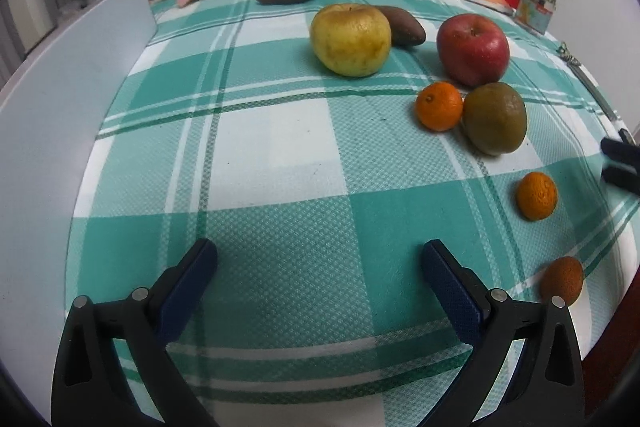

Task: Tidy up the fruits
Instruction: 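Grasp a small orange with the right tool while the left tool grasps the yellow apple, then carry the orange and yellow apple into the white box and open both tools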

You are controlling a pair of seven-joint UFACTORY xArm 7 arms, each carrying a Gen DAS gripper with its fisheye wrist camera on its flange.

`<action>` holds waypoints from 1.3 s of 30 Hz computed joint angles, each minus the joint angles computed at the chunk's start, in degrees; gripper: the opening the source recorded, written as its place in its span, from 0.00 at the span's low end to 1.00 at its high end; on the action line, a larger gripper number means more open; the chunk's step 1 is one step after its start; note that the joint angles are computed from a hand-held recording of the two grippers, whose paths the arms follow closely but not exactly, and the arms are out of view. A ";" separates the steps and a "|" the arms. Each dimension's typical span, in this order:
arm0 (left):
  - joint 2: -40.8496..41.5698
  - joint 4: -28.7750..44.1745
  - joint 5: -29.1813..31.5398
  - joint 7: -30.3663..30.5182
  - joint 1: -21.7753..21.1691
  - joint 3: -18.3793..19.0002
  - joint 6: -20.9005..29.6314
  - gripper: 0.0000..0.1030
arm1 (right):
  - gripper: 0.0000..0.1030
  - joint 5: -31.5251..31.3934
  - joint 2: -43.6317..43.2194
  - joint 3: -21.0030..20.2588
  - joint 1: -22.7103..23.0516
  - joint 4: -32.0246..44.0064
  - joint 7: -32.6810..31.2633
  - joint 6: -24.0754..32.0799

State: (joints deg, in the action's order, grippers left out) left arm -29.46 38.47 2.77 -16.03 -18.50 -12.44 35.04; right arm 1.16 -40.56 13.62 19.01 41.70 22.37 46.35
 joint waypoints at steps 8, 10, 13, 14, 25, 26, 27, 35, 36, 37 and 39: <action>-3.22 -0.62 -2.90 4.02 -2.18 2.29 5.25 0.99 | 0.50 -2.98 14.90 4.72 2.87 8.20 1.30 1.85; -5.11 -1.76 -5.18 6.73 -3.46 3.75 5.16 0.98 | 0.29 -5.09 15.60 4.76 2.66 8.93 2.42 1.92; -7.23 -2.42 -10.54 11.46 -6.61 6.24 4.56 0.98 | 0.29 -1.78 13.70 1.27 3.10 7.94 2.94 0.88; -7.71 -2.32 -12.34 12.75 -7.68 6.60 4.09 0.98 | 0.29 -1.74 12.94 0.80 2.59 7.50 3.38 0.56; 13.65 19.08 -11.49 8.62 -1.53 2.98 -1.28 0.98 | 0.29 -0.87 -5.65 -0.31 -2.01 -4.23 10.96 0.72; 16.87 22.36 -12.80 8.21 -1.35 3.77 0.22 0.98 | 0.29 -0.73 -5.96 -0.11 -2.10 -4.60 11.23 0.35; 21.54 27.18 -14.68 8.07 -1.18 4.61 3.19 0.98 | 0.29 -0.55 -6.19 0.04 -2.10 -4.94 11.48 0.00; 32.21 35.06 -4.70 2.23 -0.65 3.12 6.31 0.66 | 0.29 -0.17 -7.14 -0.52 -2.11 -6.19 10.93 0.02; 32.18 34.81 -5.38 3.42 -0.59 3.06 6.06 0.65 | 0.29 -0.10 -7.15 -0.62 -2.22 -6.09 10.92 0.27; 31.95 34.61 -6.04 3.93 -0.49 3.09 5.83 0.64 | 0.29 -0.01 -7.06 -0.78 -2.39 -5.92 10.94 0.61; 30.63 33.37 -6.09 3.97 -0.27 3.28 5.55 0.64 | 0.29 0.26 -6.34 -1.10 -2.56 -5.01 10.73 1.78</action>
State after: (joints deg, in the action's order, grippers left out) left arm 1.17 71.84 -3.32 -12.06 -18.77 -9.16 40.59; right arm 1.42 -46.90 12.52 16.45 36.69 33.10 48.13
